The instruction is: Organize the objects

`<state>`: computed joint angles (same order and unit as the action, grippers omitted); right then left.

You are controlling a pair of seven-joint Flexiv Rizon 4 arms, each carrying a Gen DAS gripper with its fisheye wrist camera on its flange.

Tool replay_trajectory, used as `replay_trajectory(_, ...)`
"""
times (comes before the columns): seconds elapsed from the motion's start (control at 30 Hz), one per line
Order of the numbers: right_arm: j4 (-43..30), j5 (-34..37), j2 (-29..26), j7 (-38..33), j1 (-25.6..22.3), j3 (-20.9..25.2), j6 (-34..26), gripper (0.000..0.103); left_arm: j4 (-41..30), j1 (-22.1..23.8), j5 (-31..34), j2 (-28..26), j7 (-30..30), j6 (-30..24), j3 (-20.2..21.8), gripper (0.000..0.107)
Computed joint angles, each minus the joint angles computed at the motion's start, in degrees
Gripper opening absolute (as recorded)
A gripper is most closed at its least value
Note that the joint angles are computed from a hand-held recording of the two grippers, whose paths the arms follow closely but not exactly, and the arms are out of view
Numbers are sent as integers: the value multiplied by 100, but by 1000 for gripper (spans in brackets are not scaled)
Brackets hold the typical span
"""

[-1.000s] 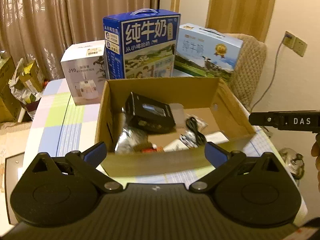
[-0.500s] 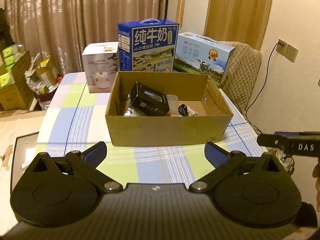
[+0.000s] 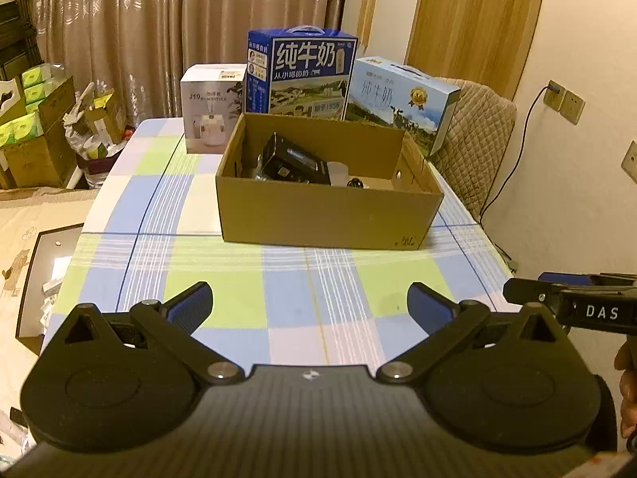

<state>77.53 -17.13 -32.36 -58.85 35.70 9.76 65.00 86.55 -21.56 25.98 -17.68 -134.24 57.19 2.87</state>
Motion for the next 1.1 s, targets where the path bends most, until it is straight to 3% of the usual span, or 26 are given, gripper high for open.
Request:
replay_trajectory(0.47,216,-144,81,163,46,-65,79,57,64,-78,399,154,-224,-436,-46,102)
replay_trajectory(1.1,108,-163,11,134,60,-45,-2,57,107,-46,399,142,-275,-469,-101,102)
